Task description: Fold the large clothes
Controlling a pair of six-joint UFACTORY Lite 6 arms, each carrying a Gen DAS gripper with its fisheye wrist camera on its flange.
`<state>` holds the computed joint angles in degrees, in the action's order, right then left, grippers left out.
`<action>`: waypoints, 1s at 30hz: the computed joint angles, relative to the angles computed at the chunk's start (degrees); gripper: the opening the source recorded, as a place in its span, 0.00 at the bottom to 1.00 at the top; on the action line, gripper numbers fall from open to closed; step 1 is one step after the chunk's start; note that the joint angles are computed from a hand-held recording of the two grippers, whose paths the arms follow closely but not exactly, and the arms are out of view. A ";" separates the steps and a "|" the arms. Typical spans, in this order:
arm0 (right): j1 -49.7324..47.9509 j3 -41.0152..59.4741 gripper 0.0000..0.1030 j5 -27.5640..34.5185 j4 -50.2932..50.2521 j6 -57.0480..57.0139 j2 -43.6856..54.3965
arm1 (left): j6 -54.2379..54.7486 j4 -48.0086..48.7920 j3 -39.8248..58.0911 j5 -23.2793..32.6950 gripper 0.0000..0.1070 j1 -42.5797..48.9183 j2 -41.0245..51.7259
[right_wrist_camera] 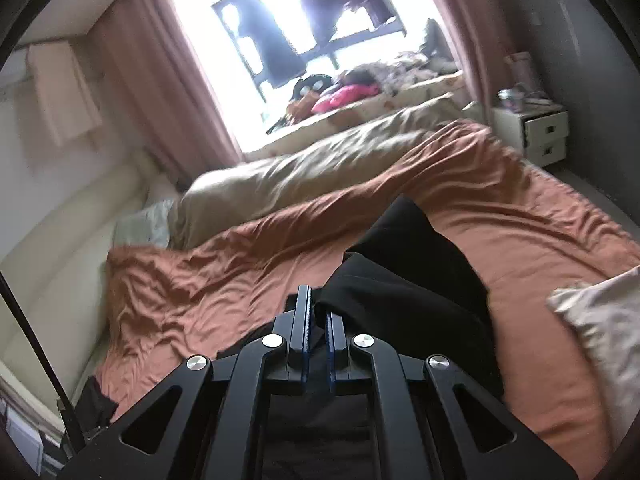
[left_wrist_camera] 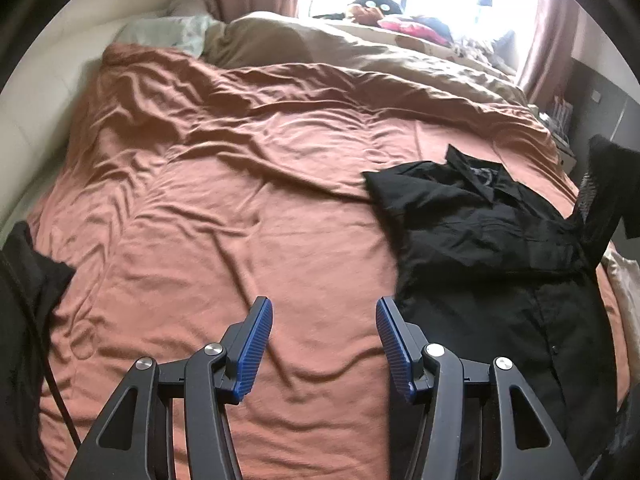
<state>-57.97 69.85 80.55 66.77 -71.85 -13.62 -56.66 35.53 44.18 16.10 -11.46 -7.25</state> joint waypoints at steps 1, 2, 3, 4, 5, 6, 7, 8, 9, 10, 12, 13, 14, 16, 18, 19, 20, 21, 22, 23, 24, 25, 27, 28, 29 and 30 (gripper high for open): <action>4.97 -0.09 0.03 -4.16 -0.62 1.24 0.57 | 2.12 -1.80 -1.45 -1.12 0.52 1.30 -0.94; 9.18 -2.25 0.03 -7.90 -1.62 1.29 0.17 | 3.98 -3.36 -2.42 -1.78 0.52 2.23 -1.61; 12.51 -2.02 0.03 -10.50 -2.67 2.99 0.35 | 6.25 -5.27 -3.67 -2.57 0.52 3.32 -2.44; 15.90 -2.92 0.03 -13.42 -3.81 3.93 0.41 | 9.37 -7.88 -4.90 -3.31 0.52 4.60 -3.27; 19.70 -4.09 0.03 -16.88 -4.98 4.60 0.75 | 12.31 -10.28 -5.80 -3.78 0.52 5.66 -3.91; 22.97 -4.76 0.03 -19.95 -6.51 5.77 1.08 | 15.03 -12.43 -6.74 -4.19 0.52 6.67 -4.52; 25.83 -5.62 0.03 -22.81 -7.79 6.30 1.70 | 18.47 -15.11 -7.72 -4.48 0.52 7.95 -5.18; 28.96 -6.68 0.03 -26.10 -9.09 6.30 2.67 | 20.51 -16.61 -8.45 -4.59 0.52 8.78 -5.77; 31.36 -7.60 0.03 -29.19 -10.35 6.73 3.46 | 22.69 -18.24 -9.06 -4.65 0.52 9.67 -6.35; 33.73 -7.94 0.03 -32.08 -12.23 8.33 4.30 | 24.53 -19.60 -9.62 -4.67 0.52 10.56 -6.94; 37.90 -8.25 0.04 -37.24 -17.19 12.79 6.97 | 28.04 -22.54 -10.30 -4.74 0.52 12.06 -7.70; 39.69 -7.42 0.04 -38.31 -20.14 15.81 9.00 | 30.15 -24.54 -10.63 -4.82 0.52 12.74 -8.12; 40.64 -6.34 0.05 -38.41 -22.45 18.00 11.46 | 32.16 -26.41 -10.74 -4.91 0.52 13.25 -8.30; 40.66 -3.55 0.17 -35.97 -25.07 19.80 16.37 | 33.67 -28.11 -11.23 -4.96 0.52 13.50 -9.04; 39.69 -2.24 0.39 -32.55 -25.11 18.70 17.55 | 33.07 -27.97 -11.57 -4.98 0.52 12.95 -9.48; 38.63 -2.30 0.56 -30.66 -24.50 17.14 17.55 | 33.02 -28.14 -11.52 -5.12 0.52 12.65 -9.40; 37.01 -1.23 0.61 -28.39 -24.07 15.44 18.20 | 32.16 -27.67 -11.72 -5.32 0.52 12.09 -9.53; 35.71 -1.17 0.62 -27.16 -23.66 13.65 18.17 | 29.41 -25.65 -11.90 -5.62 0.52 11.07 -9.46; 33.30 0.65 0.62 -24.50 -23.59 11.62 19.06 | 27.22 -24.13 -11.93 -6.01 0.52 10.08 -9.08; 30.50 0.07 0.62 -21.85 -23.40 8.99 18.65 | 26.78 -24.09 -11.90 -6.43 0.52 9.61 -8.62; 27.79 1.90 0.62 -18.92 -23.02 7.01 19.84 | 23.95 -22.05 -11.86 -7.14 0.52 8.24 -7.73; 25.55 2.48 0.62 -17.04 -23.00 5.34 20.33 | 20.56 -19.52 -11.88 -7.80 0.52 6.98 -7.04; 20.56 8.73 0.62 -13.89 -22.92 3.95 24.62 | 15.11 -15.29 -11.70 -8.96 0.52 5.03 -5.59; 18.68 11.56 0.62 -12.69 -23.04 4.12 26.53 | 11.54 -12.46 -11.49 -9.88 0.52 3.85 -4.25; 16.93 16.11 0.62 -11.59 -23.35 4.96 29.68 | 9.83 -11.05 -11.45 -10.39 0.52 3.31 -3.57; 15.76 19.98 0.62 -11.47 -23.86 6.06 32.41 | 6.26 -7.97 -11.24 -10.93 0.52 2.53 -2.57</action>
<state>-42.20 89.84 69.08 42.90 -65.79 18.79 -50.40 27.57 32.94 5.17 -8.92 -9.81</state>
